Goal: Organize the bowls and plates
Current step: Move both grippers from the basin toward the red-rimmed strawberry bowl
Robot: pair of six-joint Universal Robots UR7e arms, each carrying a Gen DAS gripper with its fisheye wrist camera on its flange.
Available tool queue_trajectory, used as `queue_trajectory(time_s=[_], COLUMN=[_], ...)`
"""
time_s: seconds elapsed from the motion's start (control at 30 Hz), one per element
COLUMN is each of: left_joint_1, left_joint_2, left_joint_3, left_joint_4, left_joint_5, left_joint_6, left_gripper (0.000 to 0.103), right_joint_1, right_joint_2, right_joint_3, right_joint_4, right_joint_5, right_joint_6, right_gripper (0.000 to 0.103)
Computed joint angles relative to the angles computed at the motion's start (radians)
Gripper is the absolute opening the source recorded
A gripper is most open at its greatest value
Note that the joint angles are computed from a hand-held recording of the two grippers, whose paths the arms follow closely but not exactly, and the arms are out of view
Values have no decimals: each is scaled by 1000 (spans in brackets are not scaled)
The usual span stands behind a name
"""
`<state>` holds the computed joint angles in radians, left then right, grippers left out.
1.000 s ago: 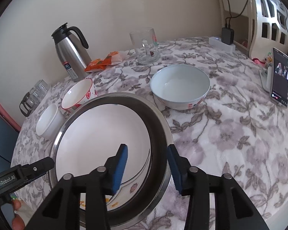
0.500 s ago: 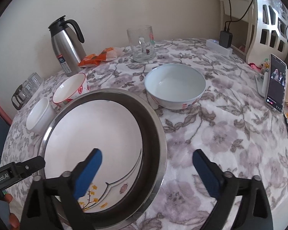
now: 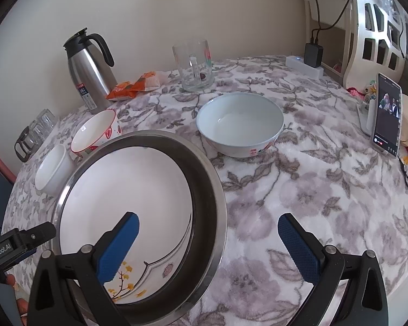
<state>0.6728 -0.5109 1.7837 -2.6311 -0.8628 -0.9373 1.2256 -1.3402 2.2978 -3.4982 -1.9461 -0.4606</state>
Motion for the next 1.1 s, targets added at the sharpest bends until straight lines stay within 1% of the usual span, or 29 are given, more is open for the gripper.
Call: queue_trajectory(time_s=[0.1, 0.2, 0.3, 0.43, 0.53, 0.57, 0.6, 0.63, 0.7, 0.87, 0.97, 1.1], left_joint_1=[2, 2, 3, -7, -13, -11, -7, -2, 7, 14, 36, 72], left_joint_2=[-2, 1, 2, 8, 12, 11, 9, 7, 1, 4, -3, -26], left_joint_3=[2, 3, 6, 13, 15, 13, 17, 21, 22, 8, 0, 0], left_joint_4=[-3, -8, -25, -87, -145, -156, -194, -224, -244, -239, -229, -211], left_joint_5=[5, 28, 45, 107, 140, 140, 129, 118, 107, 177, 180, 171], left_joint_6=[-5, -12, -18, 0, 40, 49, 70, 79, 83, 55, 36, -32], left_gripper=[97, 97, 98, 98, 98, 98, 98, 98, 98, 98, 98, 98], right_joint_1=[0, -1, -9, -7, 1, 4, 8, 13, 31, 88, 121, 149], right_joint_2=[2, 2, -1, 2, 2, 2, 3, 10, 28, 68, 89, 107], right_joint_3=[3, 6, 11, 16, 10, 8, 6, 4, -3, -28, -51, -86], right_joint_4=[-22, -47, -76, -135, -126, -120, -119, -134, -175, -220, -210, -149], right_joint_5=[5, 10, 31, 41, 37, 39, 45, 41, 23, -4, -11, 2], right_joint_6=[-6, -1, 5, -9, -12, -13, -20, -30, -59, -121, -147, -138], right_gripper=[103, 103, 103, 103, 103, 103, 103, 103, 103, 103, 103, 103])
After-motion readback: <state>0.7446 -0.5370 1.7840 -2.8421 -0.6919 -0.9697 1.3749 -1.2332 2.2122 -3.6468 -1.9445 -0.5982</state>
